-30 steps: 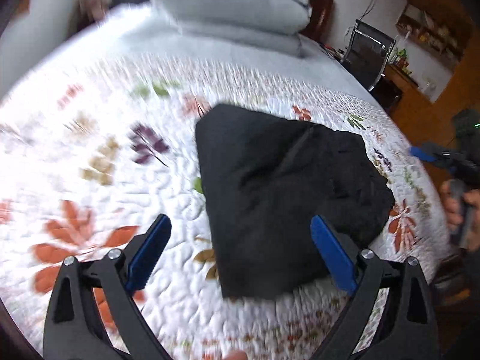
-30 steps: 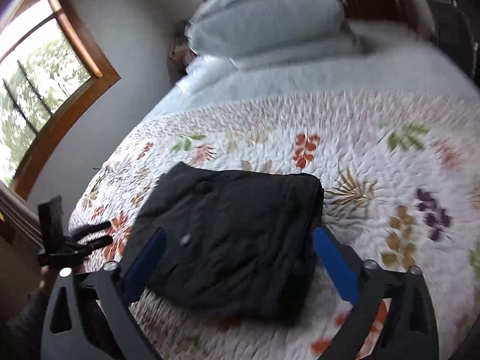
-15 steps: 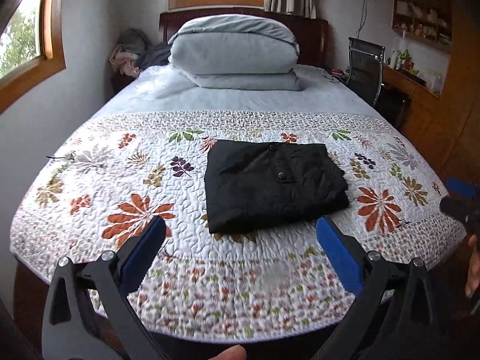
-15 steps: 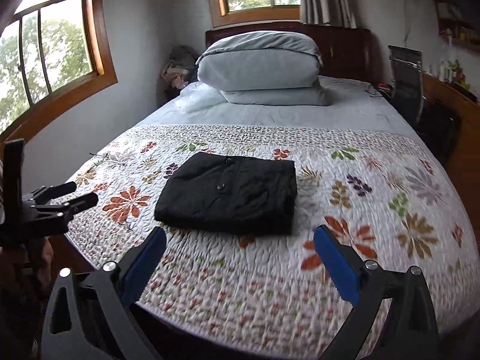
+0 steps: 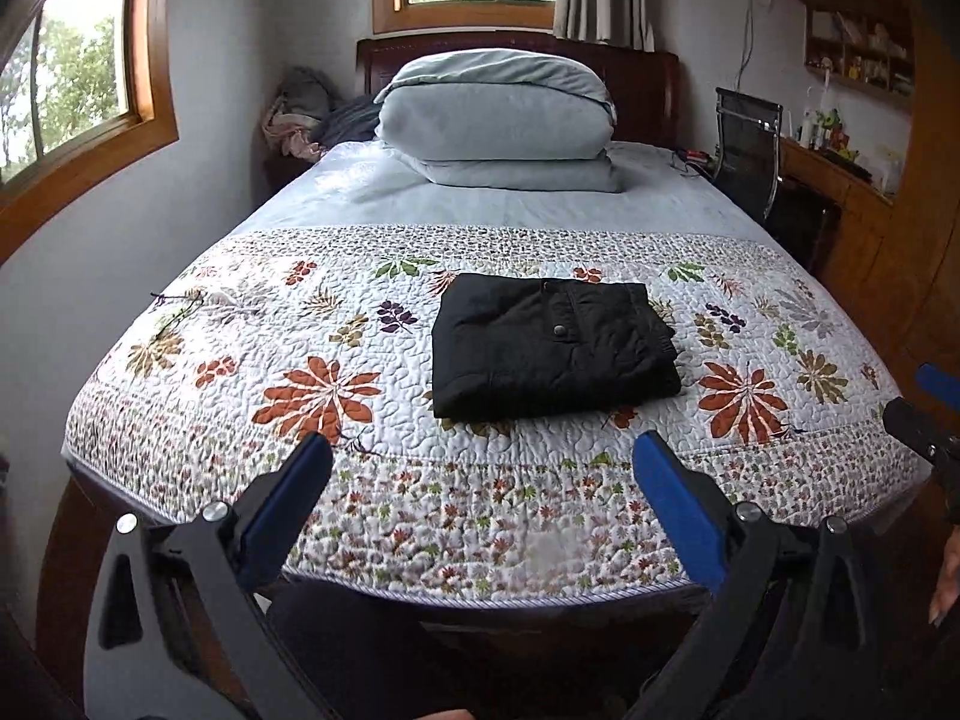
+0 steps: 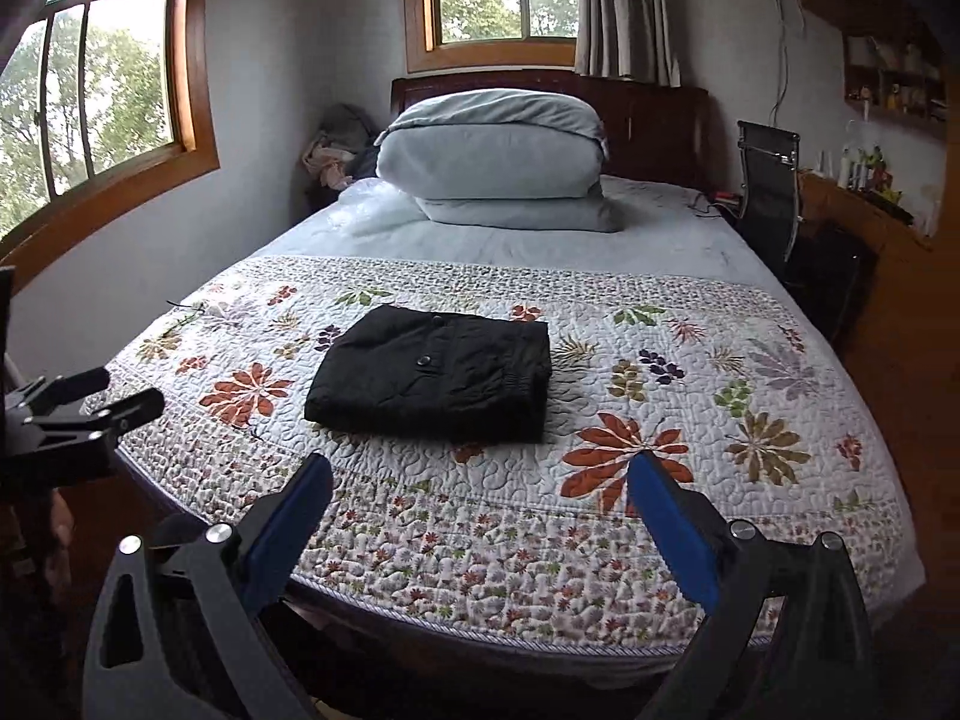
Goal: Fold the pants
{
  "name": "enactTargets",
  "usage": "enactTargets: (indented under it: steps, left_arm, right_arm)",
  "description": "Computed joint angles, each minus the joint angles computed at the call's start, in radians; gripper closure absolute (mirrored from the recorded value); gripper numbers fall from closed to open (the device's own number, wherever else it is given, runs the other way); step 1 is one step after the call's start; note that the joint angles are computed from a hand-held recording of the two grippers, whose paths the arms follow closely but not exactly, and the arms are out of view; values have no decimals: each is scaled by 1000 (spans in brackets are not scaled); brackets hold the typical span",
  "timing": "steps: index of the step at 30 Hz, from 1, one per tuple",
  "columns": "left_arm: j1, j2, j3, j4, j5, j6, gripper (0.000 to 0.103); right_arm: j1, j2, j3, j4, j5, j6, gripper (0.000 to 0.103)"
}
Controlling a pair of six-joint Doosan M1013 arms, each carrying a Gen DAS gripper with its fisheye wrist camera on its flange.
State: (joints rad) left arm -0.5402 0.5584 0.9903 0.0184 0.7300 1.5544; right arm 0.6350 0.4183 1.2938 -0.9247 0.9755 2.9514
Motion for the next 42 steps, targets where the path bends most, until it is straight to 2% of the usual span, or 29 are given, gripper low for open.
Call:
enactTargets:
  steps: [3,7,12,26,42]
  left_arm:
    - [-1,-19,34,-10,-12,11,3]
    - [1,-45,84,-38,-65,21,3]
    - [-5,-58,104,-20,-81,16,3]
    - [-4,-73,118,27,-95,-17,3]
    - [-9,-82,124,63,-93,-37,3]
  right_arm:
    - [4,3,-12,17,35,-3,4]
    - [13,4,-23,9,69,19,4]
    - [26,19,-51,-2,139,9,4]
    - [33,32,-74,11,173,-4,4]
    - [39,25,-62,4,138,25,4]
